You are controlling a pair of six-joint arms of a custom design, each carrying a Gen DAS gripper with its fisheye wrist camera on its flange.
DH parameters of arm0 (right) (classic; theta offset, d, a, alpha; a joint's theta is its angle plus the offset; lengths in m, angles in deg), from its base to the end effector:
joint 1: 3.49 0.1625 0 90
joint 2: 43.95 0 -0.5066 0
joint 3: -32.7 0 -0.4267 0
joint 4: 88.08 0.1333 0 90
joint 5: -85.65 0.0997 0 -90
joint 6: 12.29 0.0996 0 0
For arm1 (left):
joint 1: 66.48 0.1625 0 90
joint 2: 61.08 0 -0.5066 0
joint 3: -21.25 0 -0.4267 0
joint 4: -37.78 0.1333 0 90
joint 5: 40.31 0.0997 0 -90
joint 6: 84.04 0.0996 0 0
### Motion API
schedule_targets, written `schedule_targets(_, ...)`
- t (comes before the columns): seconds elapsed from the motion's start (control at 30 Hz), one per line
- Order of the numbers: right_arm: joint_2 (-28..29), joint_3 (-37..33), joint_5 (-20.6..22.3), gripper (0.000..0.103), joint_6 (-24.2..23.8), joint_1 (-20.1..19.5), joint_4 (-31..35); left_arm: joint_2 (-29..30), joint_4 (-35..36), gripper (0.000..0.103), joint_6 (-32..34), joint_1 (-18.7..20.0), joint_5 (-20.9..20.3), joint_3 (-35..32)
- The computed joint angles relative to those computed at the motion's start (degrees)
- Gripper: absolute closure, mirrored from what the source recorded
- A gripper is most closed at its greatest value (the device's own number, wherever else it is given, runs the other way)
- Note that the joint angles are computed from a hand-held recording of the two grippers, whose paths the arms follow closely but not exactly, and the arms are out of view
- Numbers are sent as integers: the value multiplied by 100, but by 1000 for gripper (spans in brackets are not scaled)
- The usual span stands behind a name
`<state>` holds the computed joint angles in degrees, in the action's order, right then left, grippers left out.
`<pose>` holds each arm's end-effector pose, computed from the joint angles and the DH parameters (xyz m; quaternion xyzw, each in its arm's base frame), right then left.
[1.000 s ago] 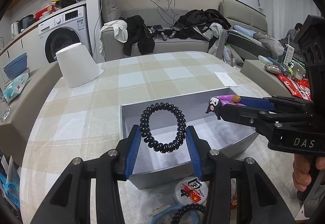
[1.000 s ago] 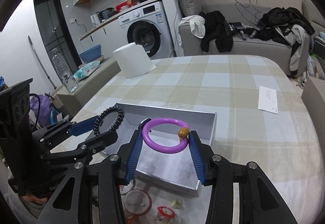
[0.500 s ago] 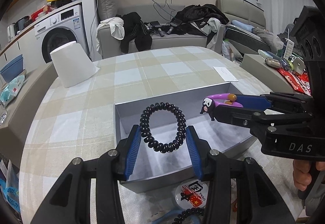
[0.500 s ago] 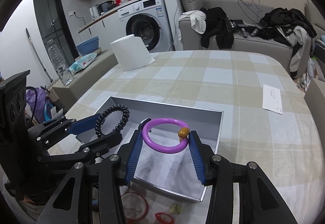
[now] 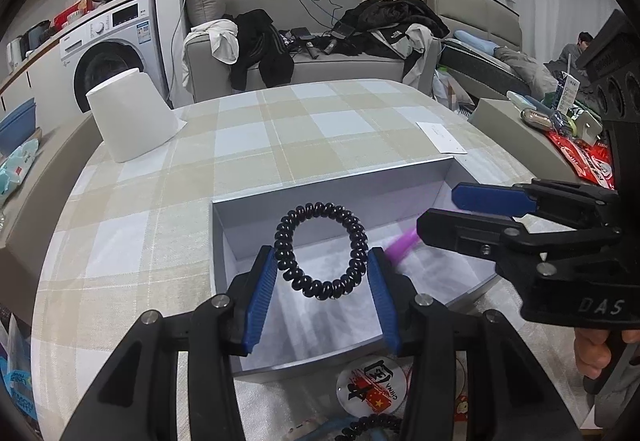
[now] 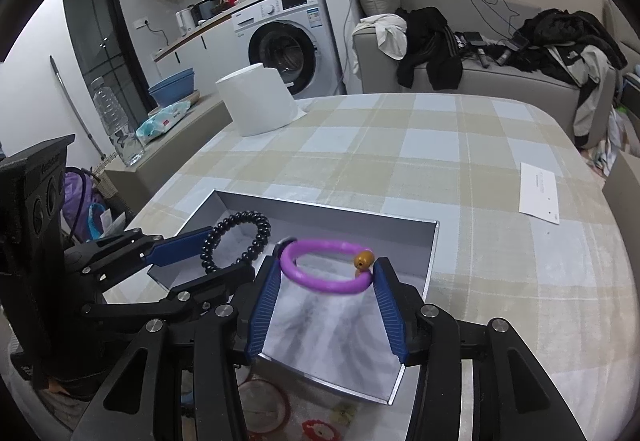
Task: Organize jewelry
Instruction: 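Move both open grippers back toward the remaining jewelry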
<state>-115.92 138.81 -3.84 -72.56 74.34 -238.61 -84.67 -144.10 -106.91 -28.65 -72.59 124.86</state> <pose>-0.0045 -0.6574 0.3598 0.3977 -0.8887 0.1867 0.1314 -0.3774 -0.5684 -0.0866 0.1721 0.8554 -0.3642 0.3257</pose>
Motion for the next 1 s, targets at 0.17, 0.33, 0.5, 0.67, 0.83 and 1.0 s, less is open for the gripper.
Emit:
schedule_targets(0.17,-282,82,578,23,-210,-125,224,-81,-398,42,128,-111,-146,185)
schedule_targets(0.33,-636,219,1136,0,-268,-335,155,-172,-958,1,88,-348,-69,505)
schedule_targets(0.5,-826,261,1136,0,-53,-569,298,-233,-934,1,-331,-538,-54,859)
schedule_targets(0.67,-849,445,455,0,-45,-714,218,-243,-661,1,-1117,-613,-158,1161)
schedule_targets(0.83,-821,520,58,3,-226,-682,249,-176,-335,1,-1323,-644,-225,1193)
schedule_targets(1.0,-870,606,-43,25,-545,-674,403,-85,-341,19,-744,-638,-386,1047)
